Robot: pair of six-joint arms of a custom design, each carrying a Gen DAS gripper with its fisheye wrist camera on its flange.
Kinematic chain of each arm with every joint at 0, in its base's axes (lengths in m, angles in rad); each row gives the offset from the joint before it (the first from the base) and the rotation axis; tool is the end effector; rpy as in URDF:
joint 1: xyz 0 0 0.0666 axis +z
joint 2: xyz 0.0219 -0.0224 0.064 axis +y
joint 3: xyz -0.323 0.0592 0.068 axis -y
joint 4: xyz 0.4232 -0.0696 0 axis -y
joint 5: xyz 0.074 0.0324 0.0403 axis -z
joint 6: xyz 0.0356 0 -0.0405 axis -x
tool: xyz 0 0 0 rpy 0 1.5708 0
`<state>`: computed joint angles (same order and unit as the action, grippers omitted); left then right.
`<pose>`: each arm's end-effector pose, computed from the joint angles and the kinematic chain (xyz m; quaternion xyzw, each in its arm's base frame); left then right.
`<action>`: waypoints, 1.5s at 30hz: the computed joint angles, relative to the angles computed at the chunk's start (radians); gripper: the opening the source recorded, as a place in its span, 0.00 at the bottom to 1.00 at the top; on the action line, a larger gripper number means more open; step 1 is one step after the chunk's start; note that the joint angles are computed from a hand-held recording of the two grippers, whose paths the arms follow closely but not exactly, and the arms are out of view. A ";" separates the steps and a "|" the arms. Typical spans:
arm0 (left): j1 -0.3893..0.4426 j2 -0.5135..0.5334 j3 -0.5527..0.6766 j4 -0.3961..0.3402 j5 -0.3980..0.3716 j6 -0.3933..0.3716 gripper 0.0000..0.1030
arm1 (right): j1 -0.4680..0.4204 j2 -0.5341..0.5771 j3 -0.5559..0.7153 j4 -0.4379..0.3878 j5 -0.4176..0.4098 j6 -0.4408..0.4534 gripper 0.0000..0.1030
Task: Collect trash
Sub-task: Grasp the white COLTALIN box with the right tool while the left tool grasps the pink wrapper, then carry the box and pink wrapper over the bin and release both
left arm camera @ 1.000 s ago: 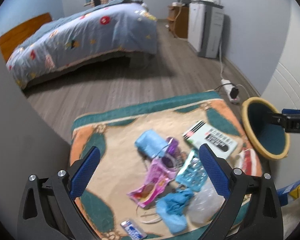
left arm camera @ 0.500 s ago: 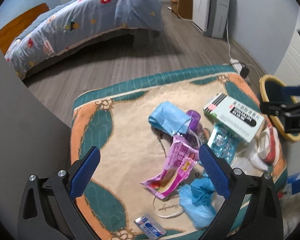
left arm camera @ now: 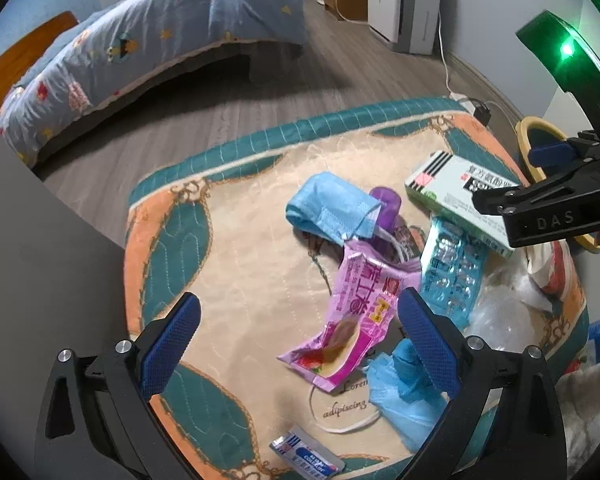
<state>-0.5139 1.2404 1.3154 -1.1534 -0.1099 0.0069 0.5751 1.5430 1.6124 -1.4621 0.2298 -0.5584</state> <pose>0.3979 -0.2206 0.3934 0.2299 0.9408 -0.0112 0.2489 0.4428 0.2769 0.3777 0.0019 0.9895 -0.0489 0.1358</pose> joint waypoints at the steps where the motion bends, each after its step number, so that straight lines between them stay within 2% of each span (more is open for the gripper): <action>1: 0.001 0.004 -0.003 -0.007 0.007 -0.002 0.95 | 0.002 0.011 0.006 -0.003 -0.006 0.000 0.94; 6: -0.003 0.028 -0.015 -0.025 0.022 -0.022 0.95 | -0.006 0.054 0.024 -0.019 -0.056 -0.016 0.94; 11: -0.016 0.062 -0.015 -0.027 0.029 -0.040 0.95 | -0.012 0.071 0.033 -0.016 -0.059 -0.019 0.94; 15: -0.013 0.093 -0.009 -0.014 0.044 -0.015 0.95 | -0.015 0.087 0.035 -0.014 -0.066 -0.008 0.93; 17: -0.010 0.105 -0.008 -0.006 0.052 -0.002 0.94 | -0.019 0.088 0.028 -0.008 -0.071 -0.002 0.89; 20: -0.003 0.114 0.000 -0.001 0.086 0.003 0.91 | -0.024 0.084 0.015 0.007 -0.104 0.013 0.75; 21: -0.002 0.116 0.002 -0.002 0.096 0.001 0.81 | -0.026 0.084 0.011 0.010 -0.114 0.024 0.72; 22: 0.000 0.121 0.008 -0.009 0.108 -0.003 0.75 | -0.027 0.084 0.010 0.011 -0.118 0.036 0.72; 23: 0.002 0.132 0.018 -0.026 0.126 -0.011 0.64 | -0.027 0.084 0.010 0.012 -0.115 0.045 0.72; 26: -0.005 0.139 0.027 -0.044 0.122 -0.036 0.44 | -0.026 0.075 0.005 0.018 -0.108 0.052 0.71; 28: -0.009 0.129 0.029 -0.038 0.122 -0.046 0.40 | -0.029 0.064 0.003 0.027 -0.117 0.043 0.71; 29: -0.009 0.125 0.031 -0.036 0.129 -0.045 0.32 | -0.031 0.056 0.002 0.029 -0.121 0.039 0.71; 30: -0.009 0.121 0.033 -0.034 0.135 -0.040 0.28 | -0.034 0.045 -0.004 0.037 -0.125 0.035 0.71; 35: -0.009 0.086 0.033 -0.010 0.135 -0.027 0.23 | -0.042 -0.014 -0.025 0.051 -0.109 0.035 0.71; 42: -0.021 0.066 0.071 0.023 0.161 0.006 0.23 | -0.068 -0.135 -0.059 0.069 -0.077 -0.004 0.71; 45: -0.045 0.064 0.096 0.042 0.148 0.014 0.23 | -0.097 -0.192 -0.086 0.072 -0.058 -0.013 0.71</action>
<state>-0.5590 1.3048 1.4117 -1.1115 0.0383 0.0206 0.4782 1.3511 1.5266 -1.3906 0.1713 -0.5717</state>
